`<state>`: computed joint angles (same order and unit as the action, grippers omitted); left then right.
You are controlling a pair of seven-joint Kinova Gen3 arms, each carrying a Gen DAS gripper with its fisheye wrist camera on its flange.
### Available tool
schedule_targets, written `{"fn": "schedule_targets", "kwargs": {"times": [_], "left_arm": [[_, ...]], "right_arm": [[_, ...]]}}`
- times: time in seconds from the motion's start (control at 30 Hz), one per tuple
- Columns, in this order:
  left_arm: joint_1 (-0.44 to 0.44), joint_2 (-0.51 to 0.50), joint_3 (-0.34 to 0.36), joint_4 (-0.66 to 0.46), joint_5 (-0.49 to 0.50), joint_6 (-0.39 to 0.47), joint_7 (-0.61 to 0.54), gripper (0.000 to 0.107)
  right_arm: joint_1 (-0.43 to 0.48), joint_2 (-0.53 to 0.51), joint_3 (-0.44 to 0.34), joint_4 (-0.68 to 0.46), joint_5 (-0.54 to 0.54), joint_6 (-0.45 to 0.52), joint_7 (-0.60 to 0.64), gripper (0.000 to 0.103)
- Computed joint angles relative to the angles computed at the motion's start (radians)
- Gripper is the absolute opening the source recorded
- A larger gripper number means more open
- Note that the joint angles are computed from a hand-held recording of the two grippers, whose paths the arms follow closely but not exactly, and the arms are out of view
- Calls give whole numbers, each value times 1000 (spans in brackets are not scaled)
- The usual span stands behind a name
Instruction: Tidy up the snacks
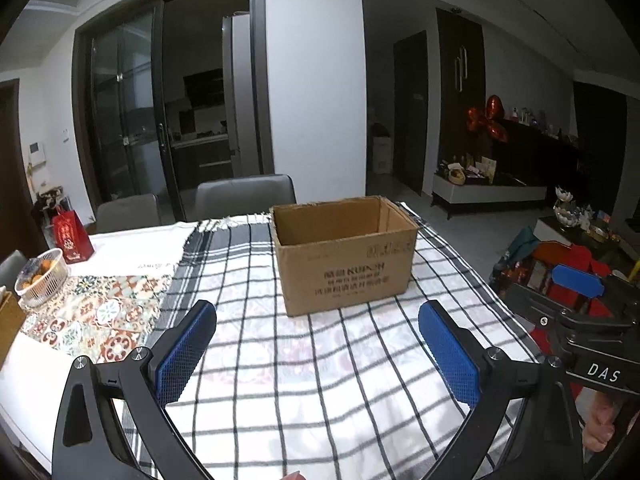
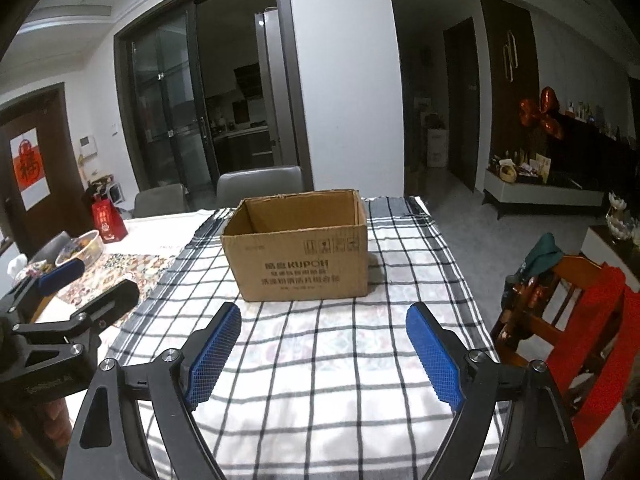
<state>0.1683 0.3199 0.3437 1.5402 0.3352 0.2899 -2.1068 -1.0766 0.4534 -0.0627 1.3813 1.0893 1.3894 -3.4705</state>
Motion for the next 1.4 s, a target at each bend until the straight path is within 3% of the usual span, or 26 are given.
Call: {"fn": "schedule_targets", "kwargs": {"times": [1.4], "left_arm": [[-9,-37,9,48,5,-38,7,103]], "right_arm": [[-24,7,-7,10,10,48,-21,85]]}}
